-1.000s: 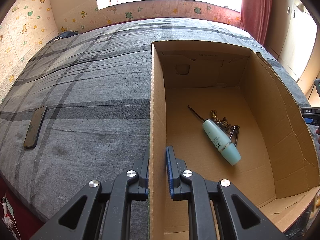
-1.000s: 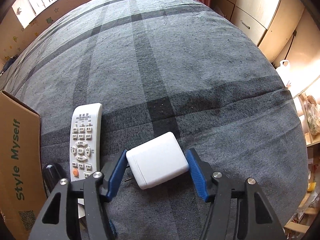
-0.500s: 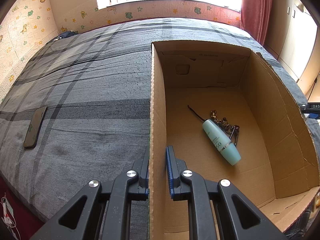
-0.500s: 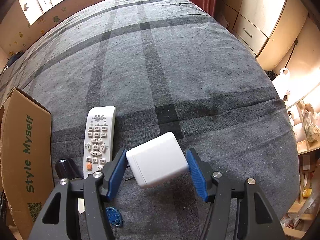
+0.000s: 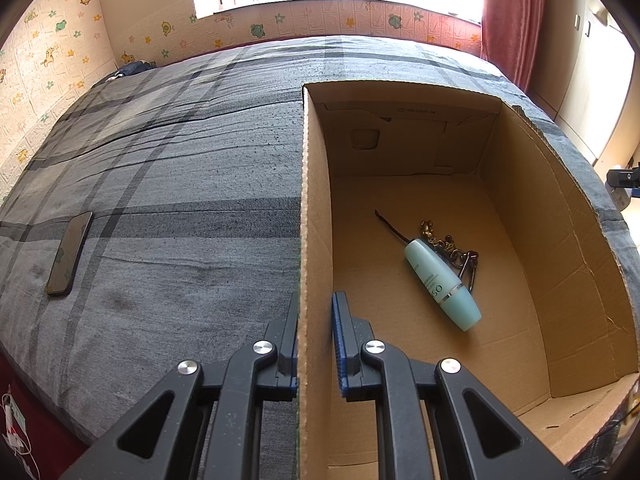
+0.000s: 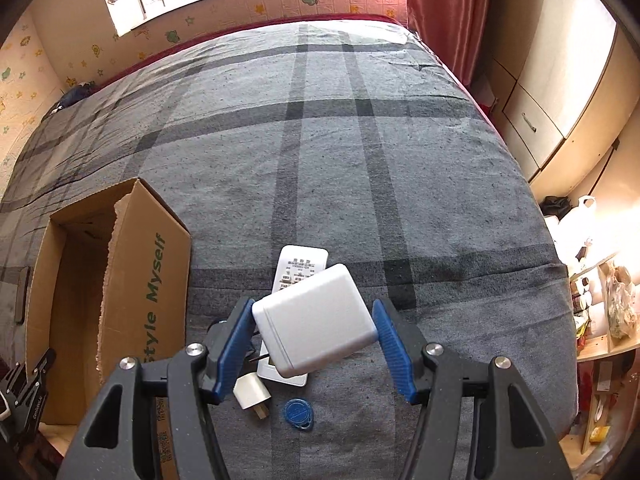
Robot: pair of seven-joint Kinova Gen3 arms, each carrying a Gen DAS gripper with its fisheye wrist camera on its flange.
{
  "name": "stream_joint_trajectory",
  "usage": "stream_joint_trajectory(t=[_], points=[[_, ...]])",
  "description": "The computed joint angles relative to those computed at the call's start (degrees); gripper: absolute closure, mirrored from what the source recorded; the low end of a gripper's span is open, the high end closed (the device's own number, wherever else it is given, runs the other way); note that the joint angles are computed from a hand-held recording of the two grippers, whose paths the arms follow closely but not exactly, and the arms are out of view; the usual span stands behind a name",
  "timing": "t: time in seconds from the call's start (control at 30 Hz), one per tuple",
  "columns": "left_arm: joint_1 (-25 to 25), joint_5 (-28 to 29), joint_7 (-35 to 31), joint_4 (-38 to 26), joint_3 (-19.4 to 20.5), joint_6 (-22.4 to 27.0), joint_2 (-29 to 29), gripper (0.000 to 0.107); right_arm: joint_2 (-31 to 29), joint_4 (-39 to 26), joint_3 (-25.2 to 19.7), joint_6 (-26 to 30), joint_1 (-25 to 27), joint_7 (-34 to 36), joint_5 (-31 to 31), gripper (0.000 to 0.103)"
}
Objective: Organize rigid objects
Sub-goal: 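Carry the charger plug into the box and open the right gripper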
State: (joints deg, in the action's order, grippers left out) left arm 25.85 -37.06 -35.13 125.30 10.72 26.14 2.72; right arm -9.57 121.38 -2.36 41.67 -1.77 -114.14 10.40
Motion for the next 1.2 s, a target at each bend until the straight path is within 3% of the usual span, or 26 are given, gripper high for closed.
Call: stream_joint_trajectory(t=[0.53,0.9,1.2], points=[[0.1,-0.3,0.3,0.0,-0.1,-0.1,0.2,0.093,4.0,-9.2,-6.7,3.5,-10.7,-1.3,0.6,0.039],[-0.1,0.2,-0.4,0.1,0.0,-0.3,-0.1,0.093,14.8,-17.6,-6.2,6.2,-17.7,-0.4,0.2,0.039],[-0.4,0.8,-1.0,0.1,0.0,-0.4,-0.3,0.093,24.2,-22.5,-3.9,7.5,-21.8,-3.5,0.3,0.039]])
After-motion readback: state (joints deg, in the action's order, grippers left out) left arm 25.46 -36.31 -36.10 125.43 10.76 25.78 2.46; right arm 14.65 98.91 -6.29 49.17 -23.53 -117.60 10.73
